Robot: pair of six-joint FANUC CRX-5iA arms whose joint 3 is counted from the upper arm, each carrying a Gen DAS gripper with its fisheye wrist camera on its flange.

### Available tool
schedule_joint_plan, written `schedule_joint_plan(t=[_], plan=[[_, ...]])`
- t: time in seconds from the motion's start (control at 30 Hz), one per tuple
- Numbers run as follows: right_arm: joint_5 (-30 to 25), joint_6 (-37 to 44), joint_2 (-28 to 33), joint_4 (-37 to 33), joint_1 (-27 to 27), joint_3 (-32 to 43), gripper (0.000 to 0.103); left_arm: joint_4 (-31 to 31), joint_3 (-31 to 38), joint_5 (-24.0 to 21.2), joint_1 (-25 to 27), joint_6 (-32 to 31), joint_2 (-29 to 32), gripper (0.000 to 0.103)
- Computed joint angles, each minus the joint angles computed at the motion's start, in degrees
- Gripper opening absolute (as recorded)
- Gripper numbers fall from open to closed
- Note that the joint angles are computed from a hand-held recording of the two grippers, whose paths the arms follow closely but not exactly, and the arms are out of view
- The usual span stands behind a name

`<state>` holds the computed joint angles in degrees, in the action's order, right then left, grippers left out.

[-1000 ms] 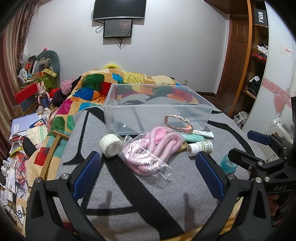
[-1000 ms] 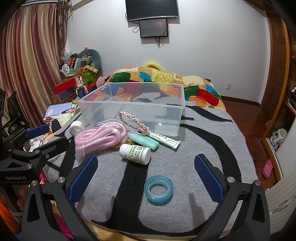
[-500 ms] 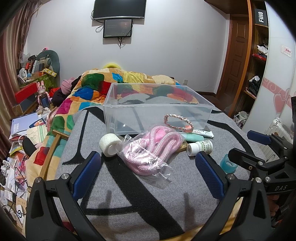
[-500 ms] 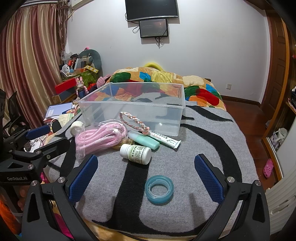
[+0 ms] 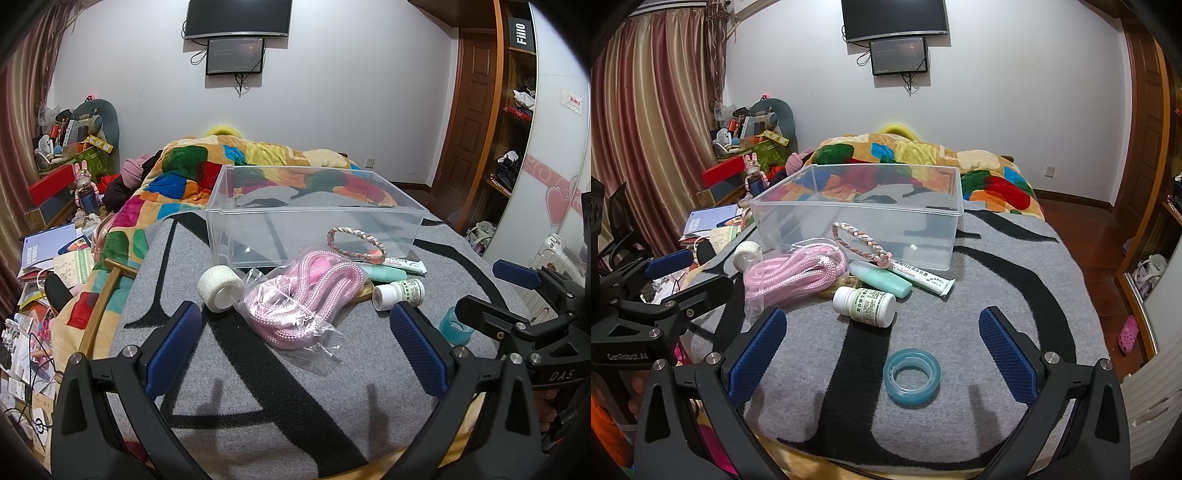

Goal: Organize objects

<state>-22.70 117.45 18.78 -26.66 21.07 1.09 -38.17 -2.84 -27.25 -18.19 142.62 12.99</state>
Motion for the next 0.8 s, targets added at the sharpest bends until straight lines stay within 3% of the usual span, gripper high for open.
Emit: schedule_joint_plan(t=[0.8], plan=[[-0.2,0.3,-0.3,-0.6,0.2,-0.2,0.103,0.3,-0.1,0.1,0.2,-0.3,-0.1,0.103]])
